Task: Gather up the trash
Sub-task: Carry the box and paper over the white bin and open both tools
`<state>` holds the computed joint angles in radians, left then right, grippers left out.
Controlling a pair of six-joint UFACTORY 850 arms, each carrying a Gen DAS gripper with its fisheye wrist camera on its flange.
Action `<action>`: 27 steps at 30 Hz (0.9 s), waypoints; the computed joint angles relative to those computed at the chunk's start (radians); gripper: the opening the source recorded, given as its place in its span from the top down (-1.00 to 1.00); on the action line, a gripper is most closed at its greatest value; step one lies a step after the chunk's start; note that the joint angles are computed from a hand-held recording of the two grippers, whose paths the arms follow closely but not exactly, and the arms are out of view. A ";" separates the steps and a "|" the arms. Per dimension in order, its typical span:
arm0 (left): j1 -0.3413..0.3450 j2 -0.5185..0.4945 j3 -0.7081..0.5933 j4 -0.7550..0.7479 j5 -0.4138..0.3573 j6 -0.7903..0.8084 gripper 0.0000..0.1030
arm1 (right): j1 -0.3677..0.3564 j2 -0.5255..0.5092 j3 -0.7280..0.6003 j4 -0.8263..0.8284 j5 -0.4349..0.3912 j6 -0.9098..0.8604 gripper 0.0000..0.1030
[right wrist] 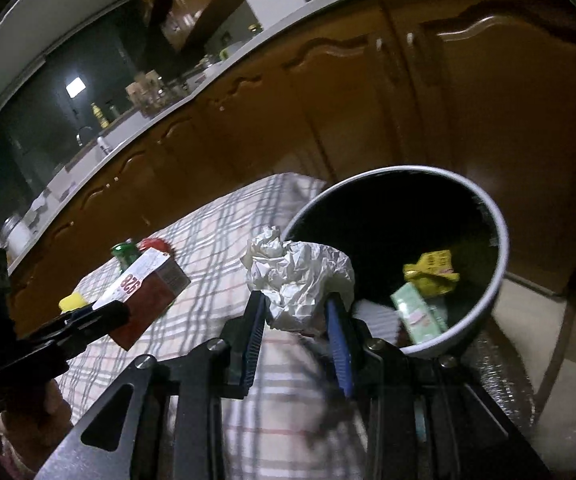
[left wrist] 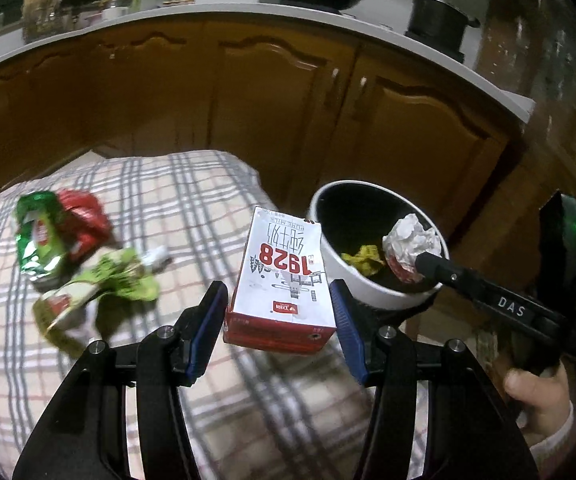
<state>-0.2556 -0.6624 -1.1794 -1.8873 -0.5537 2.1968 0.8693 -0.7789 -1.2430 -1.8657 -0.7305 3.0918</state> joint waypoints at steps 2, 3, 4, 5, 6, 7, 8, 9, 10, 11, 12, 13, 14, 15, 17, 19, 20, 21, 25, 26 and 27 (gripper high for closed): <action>-0.017 -0.006 -0.012 0.013 0.004 -0.011 -0.02 | -0.004 0.015 0.022 0.014 -0.008 0.000 0.39; -0.023 -0.010 -0.017 0.021 0.005 -0.019 -0.02 | -0.006 0.019 0.031 0.019 -0.012 0.001 0.39; -0.032 -0.014 -0.025 0.030 0.007 -0.027 -0.02 | -0.009 0.026 0.041 0.031 -0.015 -0.003 0.39; -0.036 -0.017 -0.030 0.035 0.009 -0.032 -0.02 | -0.011 0.030 0.048 0.035 -0.017 -0.002 0.39; -0.045 -0.022 -0.038 0.042 0.013 -0.037 -0.02 | -0.012 0.034 0.055 0.038 -0.019 -0.002 0.39; -0.053 -0.026 -0.046 0.050 0.016 -0.043 -0.02 | -0.014 0.038 0.062 0.045 -0.022 -0.005 0.39; -0.058 -0.028 -0.050 0.051 0.019 -0.043 -0.02 | -0.016 0.041 0.067 0.055 -0.023 -0.010 0.39; -0.068 -0.033 -0.059 0.056 0.023 -0.046 -0.02 | -0.017 0.043 0.071 0.059 -0.024 -0.011 0.39; -0.072 -0.035 -0.062 0.056 0.025 -0.045 -0.02 | -0.019 0.046 0.077 0.062 -0.024 -0.009 0.39; -0.080 -0.039 -0.069 0.060 0.029 -0.049 -0.02 | -0.021 0.049 0.082 0.068 -0.024 -0.010 0.39; -0.087 -0.044 -0.078 0.069 0.030 -0.059 -0.02 | -0.023 0.052 0.087 0.074 -0.023 -0.012 0.39; -0.094 -0.049 -0.088 0.079 0.032 -0.070 -0.02 | -0.025 0.054 0.091 0.077 -0.023 -0.011 0.39; -0.099 -0.052 -0.095 0.084 0.034 -0.076 -0.02 | -0.024 0.056 0.095 0.079 -0.025 -0.009 0.39; -0.108 -0.058 -0.106 0.095 0.039 -0.089 -0.02 | -0.027 0.058 0.099 0.082 -0.024 -0.009 0.39; -0.120 -0.068 -0.125 0.119 0.044 -0.118 -0.02 | -0.030 0.059 0.103 0.087 -0.022 -0.010 0.39; -0.133 -0.076 -0.142 0.132 0.050 -0.131 -0.02 | -0.036 0.061 0.107 0.090 -0.017 -0.012 0.39; -0.136 -0.078 -0.145 0.134 0.052 -0.132 -0.02 | -0.039 0.062 0.107 0.091 -0.013 -0.015 0.39; -0.142 -0.083 -0.154 0.141 0.056 -0.139 -0.02 | -0.041 0.062 0.107 0.091 -0.012 -0.016 0.39; -0.156 -0.103 -0.185 0.183 0.066 -0.193 -0.02 | -0.048 0.068 0.121 0.082 -0.007 -0.004 0.39; -0.159 -0.107 -0.192 0.193 0.069 -0.207 -0.02 | -0.051 0.068 0.121 0.082 -0.005 -0.005 0.39; -0.162 -0.112 -0.198 0.201 0.071 -0.217 -0.02 | -0.053 0.069 0.122 0.082 -0.002 -0.006 0.39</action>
<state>-0.4176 -0.7740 -1.3771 -1.6861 -0.4827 1.9795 0.8159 -0.7098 -1.1205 -1.7834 -0.7327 3.0861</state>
